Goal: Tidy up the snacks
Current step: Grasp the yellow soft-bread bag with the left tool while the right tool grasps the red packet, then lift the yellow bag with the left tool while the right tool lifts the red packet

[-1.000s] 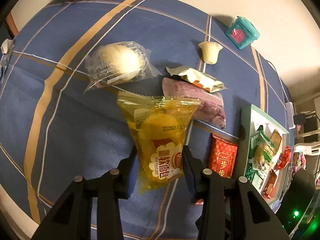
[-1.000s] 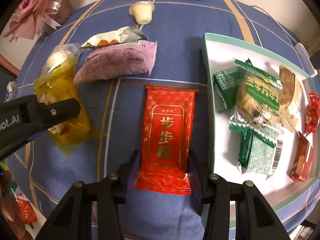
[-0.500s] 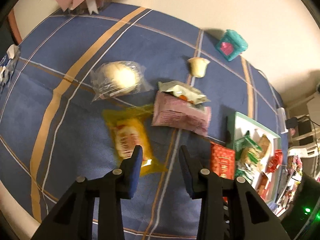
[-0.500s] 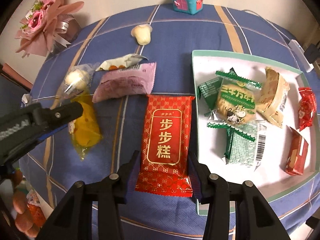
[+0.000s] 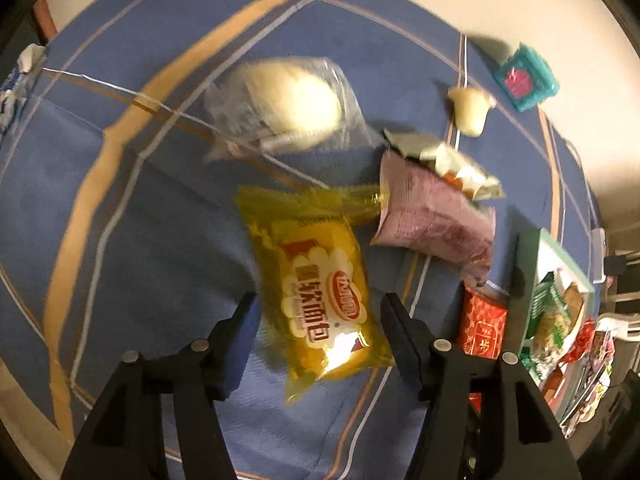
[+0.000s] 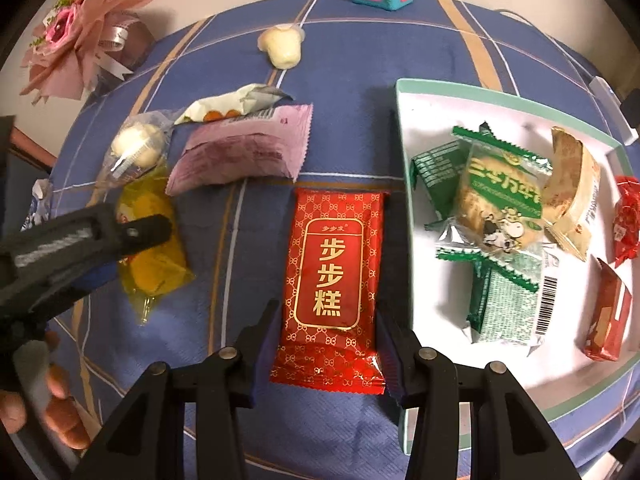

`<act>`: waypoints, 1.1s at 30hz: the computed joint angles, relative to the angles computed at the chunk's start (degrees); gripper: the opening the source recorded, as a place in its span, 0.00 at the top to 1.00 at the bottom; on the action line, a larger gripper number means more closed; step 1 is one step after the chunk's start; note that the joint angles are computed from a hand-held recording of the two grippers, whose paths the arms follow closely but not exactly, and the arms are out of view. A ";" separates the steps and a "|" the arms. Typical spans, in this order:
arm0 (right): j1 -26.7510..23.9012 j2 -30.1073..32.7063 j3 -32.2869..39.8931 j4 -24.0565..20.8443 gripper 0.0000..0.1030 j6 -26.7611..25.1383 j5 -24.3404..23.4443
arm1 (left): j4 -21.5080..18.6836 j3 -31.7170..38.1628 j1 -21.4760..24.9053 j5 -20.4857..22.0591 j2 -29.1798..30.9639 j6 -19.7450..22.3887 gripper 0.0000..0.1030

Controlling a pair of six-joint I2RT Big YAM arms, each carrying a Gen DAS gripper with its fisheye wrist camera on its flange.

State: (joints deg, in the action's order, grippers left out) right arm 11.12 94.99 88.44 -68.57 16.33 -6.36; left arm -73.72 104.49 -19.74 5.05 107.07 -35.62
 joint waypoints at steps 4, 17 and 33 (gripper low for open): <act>0.04 0.91 0.08 0.25 0.53 0.12 -0.39 | -0.63 1.10 -0.83 -1.12 1.05 0.97 0.55; -0.91 -0.48 1.23 2.03 0.53 2.04 -3.86 | 5.96 -0.59 0.20 2.01 -4.09 -2.21 0.59; 0.57 2.40 3.03 -0.95 0.52 0.90 -2.64 | 1.52 -0.15 0.10 2.39 -1.82 0.52 0.59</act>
State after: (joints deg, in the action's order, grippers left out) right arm 11.69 97.39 91.48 -69.52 17.24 -9.00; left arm -72.20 104.34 -19.64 7.44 105.26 -35.10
